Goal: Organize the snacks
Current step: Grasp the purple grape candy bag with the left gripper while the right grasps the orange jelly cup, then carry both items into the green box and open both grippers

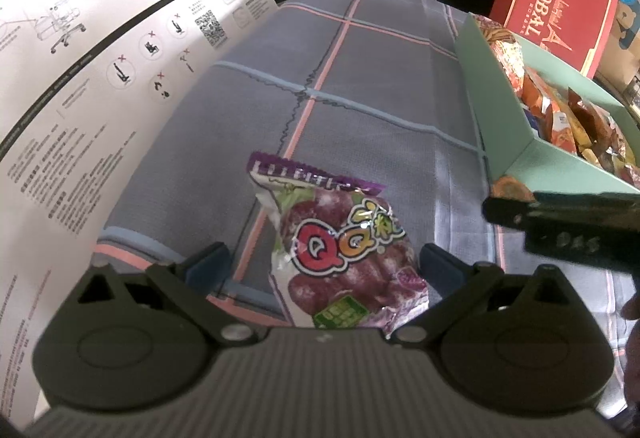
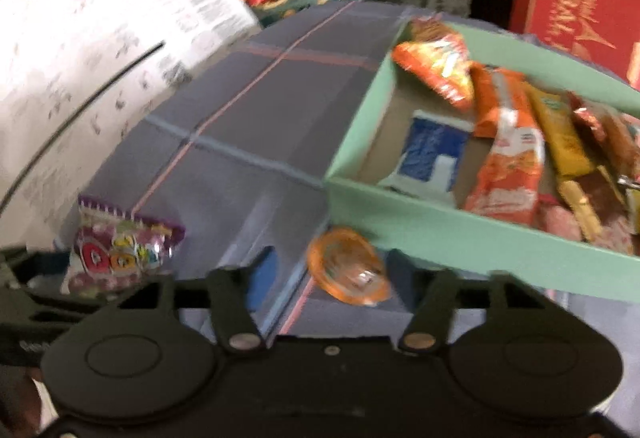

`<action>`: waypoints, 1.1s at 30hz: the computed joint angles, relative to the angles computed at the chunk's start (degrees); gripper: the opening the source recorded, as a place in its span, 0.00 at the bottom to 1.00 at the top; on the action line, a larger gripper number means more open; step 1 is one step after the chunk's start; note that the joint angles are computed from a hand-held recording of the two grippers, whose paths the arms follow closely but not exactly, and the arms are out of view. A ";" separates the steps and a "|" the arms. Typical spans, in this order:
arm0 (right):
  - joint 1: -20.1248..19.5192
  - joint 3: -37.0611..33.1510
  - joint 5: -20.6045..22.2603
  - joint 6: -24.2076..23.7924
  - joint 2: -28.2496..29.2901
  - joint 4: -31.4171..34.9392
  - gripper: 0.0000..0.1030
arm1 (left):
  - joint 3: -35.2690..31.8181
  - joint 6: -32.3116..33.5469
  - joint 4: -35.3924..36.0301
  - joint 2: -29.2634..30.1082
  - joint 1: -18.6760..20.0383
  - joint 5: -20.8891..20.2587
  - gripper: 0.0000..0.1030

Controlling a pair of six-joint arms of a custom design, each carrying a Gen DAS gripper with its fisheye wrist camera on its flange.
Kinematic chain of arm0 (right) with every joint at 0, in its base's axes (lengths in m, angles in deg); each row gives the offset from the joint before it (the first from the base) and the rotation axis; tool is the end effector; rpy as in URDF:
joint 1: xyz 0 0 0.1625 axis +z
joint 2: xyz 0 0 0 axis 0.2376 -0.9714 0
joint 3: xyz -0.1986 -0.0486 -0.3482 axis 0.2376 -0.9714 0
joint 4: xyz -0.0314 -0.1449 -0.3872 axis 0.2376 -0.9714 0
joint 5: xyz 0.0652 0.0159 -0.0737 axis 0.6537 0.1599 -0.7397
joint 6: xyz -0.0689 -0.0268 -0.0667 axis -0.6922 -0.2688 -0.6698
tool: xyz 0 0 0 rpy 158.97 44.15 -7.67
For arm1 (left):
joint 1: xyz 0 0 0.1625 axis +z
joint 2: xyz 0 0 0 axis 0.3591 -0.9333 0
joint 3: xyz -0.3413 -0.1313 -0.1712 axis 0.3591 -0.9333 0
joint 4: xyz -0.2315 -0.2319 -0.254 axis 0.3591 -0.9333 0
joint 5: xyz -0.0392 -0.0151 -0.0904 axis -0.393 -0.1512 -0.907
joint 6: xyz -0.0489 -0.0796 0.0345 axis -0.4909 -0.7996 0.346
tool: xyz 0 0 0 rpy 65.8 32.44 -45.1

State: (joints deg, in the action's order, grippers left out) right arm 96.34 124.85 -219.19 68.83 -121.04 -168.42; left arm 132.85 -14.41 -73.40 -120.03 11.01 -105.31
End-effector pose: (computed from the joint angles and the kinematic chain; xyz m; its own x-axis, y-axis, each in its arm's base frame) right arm 0.1810 -0.3108 0.1201 -0.7623 0.0271 0.6467 -0.3706 0.8008 -0.4704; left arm -0.1445 -0.3233 0.1668 -0.7782 0.2586 -0.5722 0.4907 0.8191 -0.2972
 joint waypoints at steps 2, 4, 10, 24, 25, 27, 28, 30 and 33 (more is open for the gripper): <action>0.05 -0.32 -0.53 -1.22 1.22 -0.50 0.35 | -0.12 0.00 0.08 0.08 0.07 -0.05 1.00; 0.79 -0.59 -1.71 -0.57 1.16 0.93 0.29 | -0.17 0.02 0.16 0.16 0.09 -0.01 1.00; 0.41 0.25 -0.21 1.64 -0.47 2.67 0.29 | -0.84 -0.17 1.17 0.68 0.30 -0.09 1.00; -0.45 6.66 3.85 7.62 -10.63 5.98 0.29 | -1.70 -1.46 6.73 2.62 -4.72 1.27 0.65; -0.47 7.55 3.86 8.15 -11.90 6.08 0.29 | -1.68 -1.98 7.29 2.53 -5.26 1.25 0.63; -0.73 9.24 3.96 8.85 -14.33 6.07 0.29 | -1.89 -3.35 8.73 2.58 -6.08 1.54 0.62; -0.84 10.01 3.95 9.14 -15.41 6.03 0.29 | -2.05 -4.07 9.37 2.56 -6.31 1.43 0.61; -1.08 11.72 3.91 9.71 -17.68 5.67 0.29 | -2.24 -5.56 10.47 2.21 -6.91 1.00 0.56; -1.51 13.79 4.24 10.31 -21.10 5.58 0.29 | -2.40 -7.16 11.51 1.41 -8.04 0.21 0.50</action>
State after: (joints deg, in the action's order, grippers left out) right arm 94.84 138.64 -214.95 79.14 -142.13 -162.84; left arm 130.44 -21.57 -61.89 -118.62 2.97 -105.10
